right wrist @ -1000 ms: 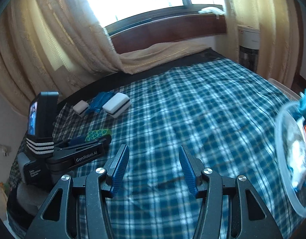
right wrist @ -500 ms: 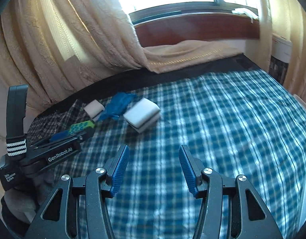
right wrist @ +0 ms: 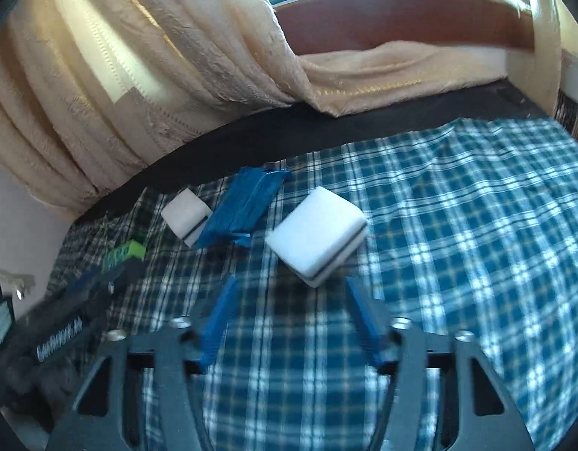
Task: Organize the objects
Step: 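Grasp the white sponge block with the right gripper, then lift the white sponge block and carry it to the bowl with the right gripper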
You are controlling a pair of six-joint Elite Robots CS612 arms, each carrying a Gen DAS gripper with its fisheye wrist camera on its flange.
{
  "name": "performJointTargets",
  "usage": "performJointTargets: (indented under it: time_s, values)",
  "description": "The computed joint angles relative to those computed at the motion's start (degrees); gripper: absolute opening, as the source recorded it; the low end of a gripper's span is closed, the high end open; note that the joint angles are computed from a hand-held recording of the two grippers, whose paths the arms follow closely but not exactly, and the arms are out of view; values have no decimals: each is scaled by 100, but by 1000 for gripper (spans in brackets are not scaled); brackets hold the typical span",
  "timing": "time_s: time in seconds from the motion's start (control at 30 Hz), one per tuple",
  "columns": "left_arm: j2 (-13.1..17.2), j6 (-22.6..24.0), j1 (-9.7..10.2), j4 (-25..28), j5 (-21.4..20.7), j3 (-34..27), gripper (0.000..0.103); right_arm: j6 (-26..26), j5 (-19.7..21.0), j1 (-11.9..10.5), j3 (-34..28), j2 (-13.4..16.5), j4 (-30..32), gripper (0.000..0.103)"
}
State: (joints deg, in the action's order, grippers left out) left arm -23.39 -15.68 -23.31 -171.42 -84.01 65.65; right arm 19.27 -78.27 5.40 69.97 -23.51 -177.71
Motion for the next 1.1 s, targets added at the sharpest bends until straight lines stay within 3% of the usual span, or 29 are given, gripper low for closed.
performJointTargets:
  time_s: [0.2, 0.43, 0.57, 1.1]
  values:
    - [13, -63, 13, 52, -7, -25, 64, 105, -220, 28, -549, 227, 445, 74]
    - [32, -61, -2, 136, 37, -62, 64, -322, -1199, 206, -900, 379, 733, 75]
    - [29, -43, -11, 128, 45, -48, 64, -339, -1450, 223, -947, 412, 898, 60]
    - [-24, 76, -56, -85, 22, 76, 64, -391, -1312, 145, 54, -19, -82, 55]
